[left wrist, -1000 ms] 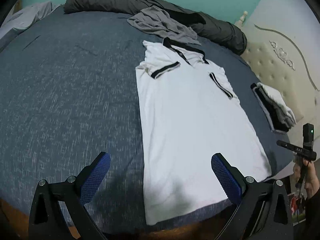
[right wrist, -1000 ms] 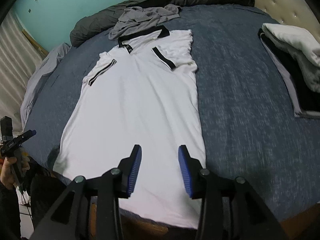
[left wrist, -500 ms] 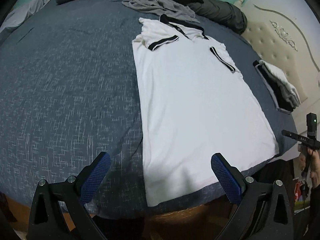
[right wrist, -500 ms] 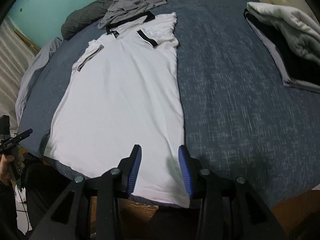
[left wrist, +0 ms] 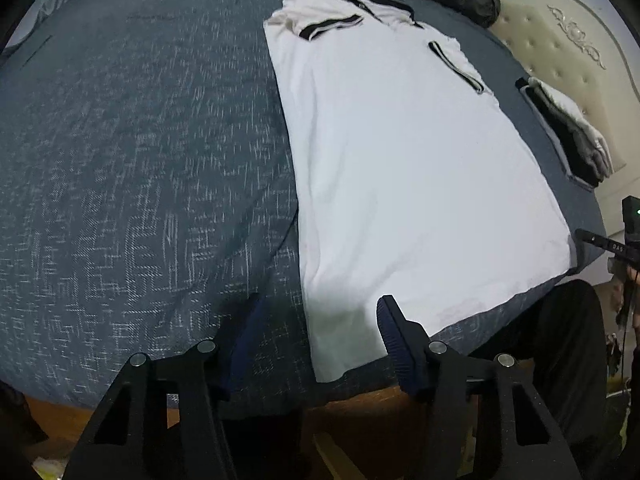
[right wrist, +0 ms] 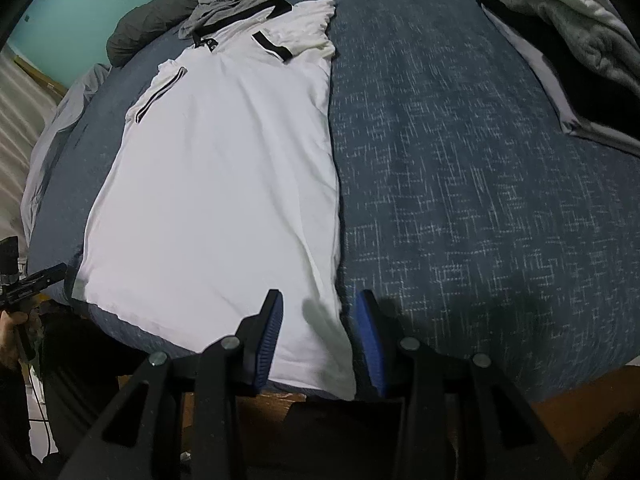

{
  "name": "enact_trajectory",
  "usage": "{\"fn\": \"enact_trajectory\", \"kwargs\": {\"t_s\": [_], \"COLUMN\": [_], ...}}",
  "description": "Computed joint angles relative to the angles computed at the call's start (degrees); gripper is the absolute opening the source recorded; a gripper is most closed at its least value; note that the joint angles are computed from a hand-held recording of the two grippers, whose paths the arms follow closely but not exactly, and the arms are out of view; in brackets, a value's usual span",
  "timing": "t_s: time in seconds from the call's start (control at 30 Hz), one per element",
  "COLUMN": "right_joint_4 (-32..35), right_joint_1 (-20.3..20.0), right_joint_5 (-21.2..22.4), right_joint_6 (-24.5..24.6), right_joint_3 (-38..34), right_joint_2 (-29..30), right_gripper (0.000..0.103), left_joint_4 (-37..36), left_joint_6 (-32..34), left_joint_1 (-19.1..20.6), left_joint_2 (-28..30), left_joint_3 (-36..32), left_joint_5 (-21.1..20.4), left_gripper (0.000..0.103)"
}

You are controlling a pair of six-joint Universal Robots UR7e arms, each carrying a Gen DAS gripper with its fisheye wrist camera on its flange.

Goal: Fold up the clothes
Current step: 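Move both grippers to the hem of the flat polo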

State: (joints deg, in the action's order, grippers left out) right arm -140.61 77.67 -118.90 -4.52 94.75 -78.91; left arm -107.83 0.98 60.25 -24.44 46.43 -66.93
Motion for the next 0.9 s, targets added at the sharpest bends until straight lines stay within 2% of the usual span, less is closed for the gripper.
{"fn": "enact_trajectory", "kwargs": {"t_s": [0.1, 0.4, 0.47, 0.6, 0.67, 0.9], "right_joint_4": [0.3, 2.0, 2.3, 3.6, 3.8, 5.0], "right_joint_1": [-0.2, -0.4, -0.5, -1.2, -1.5, -1.8], "right_joint_5": [0.1, 0.1, 0.0, 0.3, 0.5, 1.1], "right_joint_6": [0.1, 0.3, 0.7, 1.9, 2.4, 3.4], "right_joint_3": [0.1, -0.3, -0.6, -0.7, -0.6, -0.8], "right_joint_2": [0.1, 0.2, 0.4, 0.4, 0.4, 0.2], "right_gripper": [0.038, 0.038, 0.038, 0.038, 0.038, 0.038], "left_joint_4": [1.0, 5.2, 5.9, 6.5, 6.6, 7.2], "left_joint_6": [0.0, -1.1, -1.3, -1.0, -0.9, -0.8], "left_joint_1": [0.2, 0.9, 1.1, 1.1, 1.1, 1.5], "left_joint_2": [0.2, 0.5, 0.7, 0.4, 0.4, 0.8], "left_joint_3": [-0.1, -1.6, -1.8, -1.2, -1.1, -2.1], "left_joint_5": [-0.3, -2.4, -3.1, -3.8, -3.8, -4.4], "left_gripper": [0.059, 0.043, 0.035, 0.025, 0.016, 0.012]}}
